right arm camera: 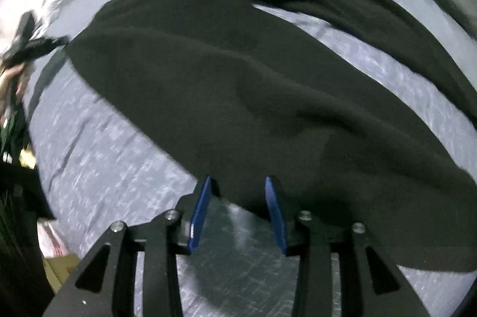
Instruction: Fold clothes
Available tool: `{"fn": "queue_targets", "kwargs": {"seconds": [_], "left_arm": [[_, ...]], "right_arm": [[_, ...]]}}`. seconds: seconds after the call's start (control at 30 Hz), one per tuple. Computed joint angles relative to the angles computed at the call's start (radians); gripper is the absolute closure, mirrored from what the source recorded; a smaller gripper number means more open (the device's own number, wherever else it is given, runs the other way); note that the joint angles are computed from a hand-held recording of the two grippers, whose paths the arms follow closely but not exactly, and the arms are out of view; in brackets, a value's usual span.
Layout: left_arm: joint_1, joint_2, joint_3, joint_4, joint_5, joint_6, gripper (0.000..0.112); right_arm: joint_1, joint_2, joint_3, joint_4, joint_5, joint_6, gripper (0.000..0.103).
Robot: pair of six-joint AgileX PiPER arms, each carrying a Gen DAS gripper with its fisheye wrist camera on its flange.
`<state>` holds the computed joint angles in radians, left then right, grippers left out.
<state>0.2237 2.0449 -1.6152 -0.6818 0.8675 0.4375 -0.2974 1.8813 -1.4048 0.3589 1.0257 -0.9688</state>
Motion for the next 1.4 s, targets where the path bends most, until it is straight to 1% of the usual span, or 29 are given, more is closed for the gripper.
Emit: {"fn": "queue_targets", "kwargs": {"seconds": [0.03,0.17,0.27,0.33,0.4,0.47,0.5,0.53,0.7,0.77,0.93,0.97,1.0,1.13,1.17,1.23,1.27,1.3,1.4], "left_arm": [[-0.001,-0.002,0.001,0.003,-0.003,-0.002,0.102],[0.006,-0.017,0.004,-0.034,0.003,0.018,0.102],[-0.004,-0.001,-0.007,-0.01,0.012,0.008,0.101],[-0.008,0.008,-0.011,-0.005,0.018,0.006,0.101],[-0.006,0.015,-0.011,-0.015,0.023,0.013,0.102],[-0.013,0.009,-0.011,-0.005,0.022,0.02,0.102],[-0.017,0.005,-0.01,0.0,0.02,0.023,0.109],[-0.021,0.001,-0.01,0.006,0.019,0.026,0.112],[-0.005,-0.067,0.046,0.019,-0.015,0.044,0.112],[0.018,-0.081,0.065,0.006,-0.016,0.052,0.112],[0.04,-0.095,0.089,-0.022,-0.025,0.065,0.112],[0.038,-0.094,0.087,-0.024,-0.027,0.064,0.112],[0.037,-0.093,0.087,-0.032,-0.025,0.07,0.112],[0.014,-0.081,0.065,-0.018,-0.031,0.048,0.112],[0.008,-0.079,0.057,-0.022,-0.029,0.048,0.112],[-0.007,-0.075,0.04,-0.023,-0.025,0.043,0.112],[-0.016,-0.075,0.032,-0.019,-0.025,0.037,0.112],[-0.025,-0.075,0.023,-0.014,-0.024,0.03,0.112],[-0.073,-0.049,-0.033,0.009,-0.018,-0.013,0.112]], "right_arm": [[0.012,-0.01,0.015,-0.016,-0.016,-0.005,0.065],[0.014,-0.01,0.016,-0.018,-0.025,-0.003,0.065],[0.015,-0.01,0.016,-0.019,-0.031,-0.002,0.065],[0.016,-0.009,0.016,-0.02,-0.036,-0.002,0.071],[0.016,-0.009,0.016,-0.021,-0.04,-0.001,0.09],[0.017,-0.009,0.016,-0.021,-0.044,0.0,0.096],[0.018,-0.009,0.016,-0.022,-0.046,0.0,0.099],[0.017,-0.01,0.016,-0.021,-0.047,-0.001,0.099],[0.005,-0.066,0.053,-0.014,-0.009,-0.07,0.1],[0.004,-0.081,0.067,-0.028,-0.001,-0.09,0.1],[0.049,-0.124,0.146,-0.059,-0.027,-0.038,0.1],[0.044,-0.119,0.135,-0.05,-0.013,-0.035,0.1],[0.038,-0.114,0.125,-0.041,0.001,-0.031,0.096],[0.012,-0.094,0.08,-0.005,0.06,-0.016,0.091],[-0.018,-0.09,0.052,0.011,0.085,-0.016,0.088],[-0.079,-0.075,-0.012,0.039,0.131,-0.01,0.079],[-0.121,-0.054,-0.062,0.044,0.131,0.011,0.071],[-0.16,-0.03,-0.117,0.049,0.132,0.036,0.066],[-0.281,0.056,-0.296,0.068,0.143,0.132,0.066]]}}
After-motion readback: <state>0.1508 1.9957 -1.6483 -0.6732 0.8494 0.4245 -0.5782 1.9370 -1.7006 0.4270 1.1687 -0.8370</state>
